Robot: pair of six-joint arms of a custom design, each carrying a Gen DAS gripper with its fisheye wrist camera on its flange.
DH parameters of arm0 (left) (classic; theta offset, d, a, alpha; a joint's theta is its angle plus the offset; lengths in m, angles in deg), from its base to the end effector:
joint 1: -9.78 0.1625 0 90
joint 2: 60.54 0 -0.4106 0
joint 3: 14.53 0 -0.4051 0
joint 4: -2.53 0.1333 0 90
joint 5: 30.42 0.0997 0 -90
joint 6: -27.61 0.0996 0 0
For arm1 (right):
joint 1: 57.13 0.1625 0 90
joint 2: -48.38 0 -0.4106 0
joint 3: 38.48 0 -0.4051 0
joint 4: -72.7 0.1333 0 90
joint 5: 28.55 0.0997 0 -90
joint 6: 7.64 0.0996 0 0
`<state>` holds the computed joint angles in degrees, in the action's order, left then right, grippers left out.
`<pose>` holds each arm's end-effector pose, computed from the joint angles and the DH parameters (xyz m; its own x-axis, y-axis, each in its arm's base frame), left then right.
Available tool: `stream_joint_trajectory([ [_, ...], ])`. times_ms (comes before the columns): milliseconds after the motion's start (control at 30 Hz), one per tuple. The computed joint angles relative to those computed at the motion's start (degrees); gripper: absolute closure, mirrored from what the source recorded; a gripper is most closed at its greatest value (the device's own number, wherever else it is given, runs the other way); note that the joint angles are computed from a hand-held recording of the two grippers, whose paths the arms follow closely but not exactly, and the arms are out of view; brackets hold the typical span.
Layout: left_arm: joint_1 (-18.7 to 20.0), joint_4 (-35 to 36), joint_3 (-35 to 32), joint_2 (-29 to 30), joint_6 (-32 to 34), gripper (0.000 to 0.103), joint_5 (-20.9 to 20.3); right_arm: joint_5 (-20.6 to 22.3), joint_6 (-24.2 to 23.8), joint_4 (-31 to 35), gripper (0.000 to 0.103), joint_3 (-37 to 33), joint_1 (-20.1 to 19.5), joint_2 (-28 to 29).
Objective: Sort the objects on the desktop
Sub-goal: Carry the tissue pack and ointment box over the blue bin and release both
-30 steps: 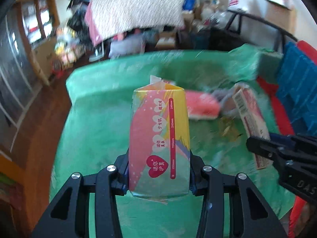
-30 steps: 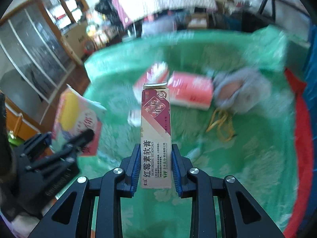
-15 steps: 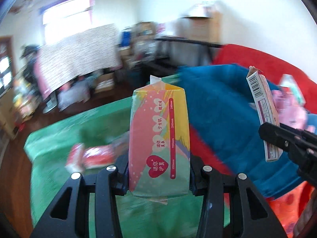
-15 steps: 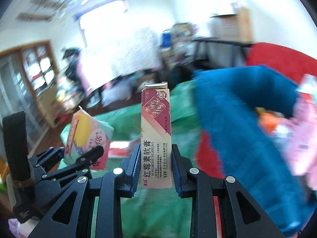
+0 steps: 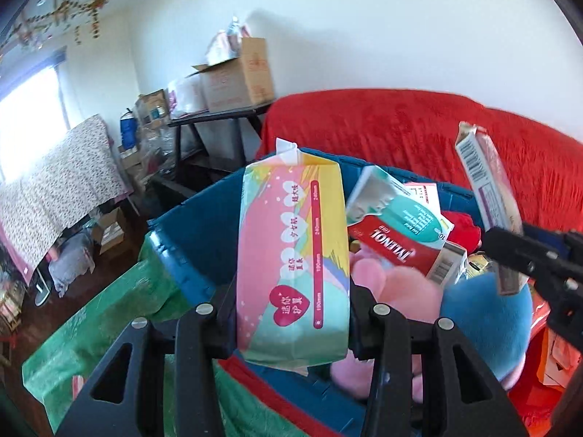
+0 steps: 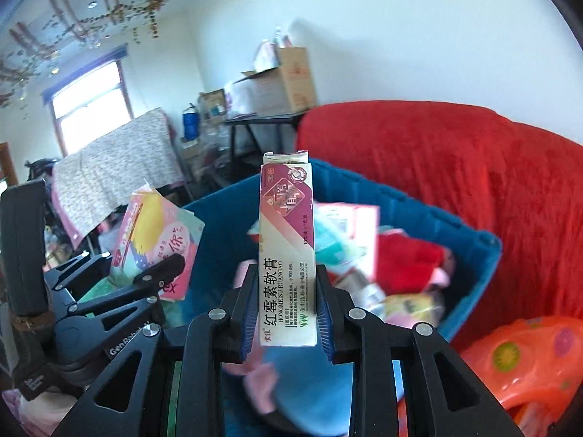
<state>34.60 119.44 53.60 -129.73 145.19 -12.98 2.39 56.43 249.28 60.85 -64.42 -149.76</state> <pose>-0.3109 -0.3954 0.5704 -0.6074 -0.1281 -0.7840 0.6013 0.5708 -0.5591 0.5067 -0.2853 0.3638 -0.8215 -0.1216 0.5571 -0.5273 0.5336 -0.6612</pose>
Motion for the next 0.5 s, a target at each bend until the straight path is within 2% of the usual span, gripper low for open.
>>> stream_joint_trajectory([
  [133, 2.6, -4.2, -3.7, 3.5, 6.2, 0.057, 2.1, 0.9, -0.6, -1.1, 0.075, -0.7, -2.7, 1.5],
  [233, 3.5, -1.6, -1.2, 4.1, 2.6, 0.048, 1.9, 3.4, -1.4, -1.7, 0.073, -1.3, -5.0, 1.5],
  [300, 3.4, 0.5, 1.0, 3.8, 0.3, 0.042, 0.5, 4.2, -2.0, -1.5, 0.056, -0.8, -6.2, 0.9],
  [333, 3.2, 2.1, 2.2, 3.5, -1.7, 0.035, -0.2, 4.4, -2.4, -1.5, 0.034, -0.1, -6.8, 0.4],
  [367, 3.1, 2.8, 2.3, 3.6, -2.4, 0.031, -0.8, 4.6, -1.9, -1.8, 0.019, 0.5, -6.8, 0.2],
  [433, 2.5, 3.8, 3.1, 3.1, -4.3, 0.03, -1.5, 5.1, -3.3, -0.4, 0.016, 2.8, -6.4, -0.2],
  [500, 2.1, 3.5, 2.8, 2.4, -4.8, 0.03, -1.3, 4.5, -2.5, -2.2, 0.01, 4.1, -5.1, 0.5],
])
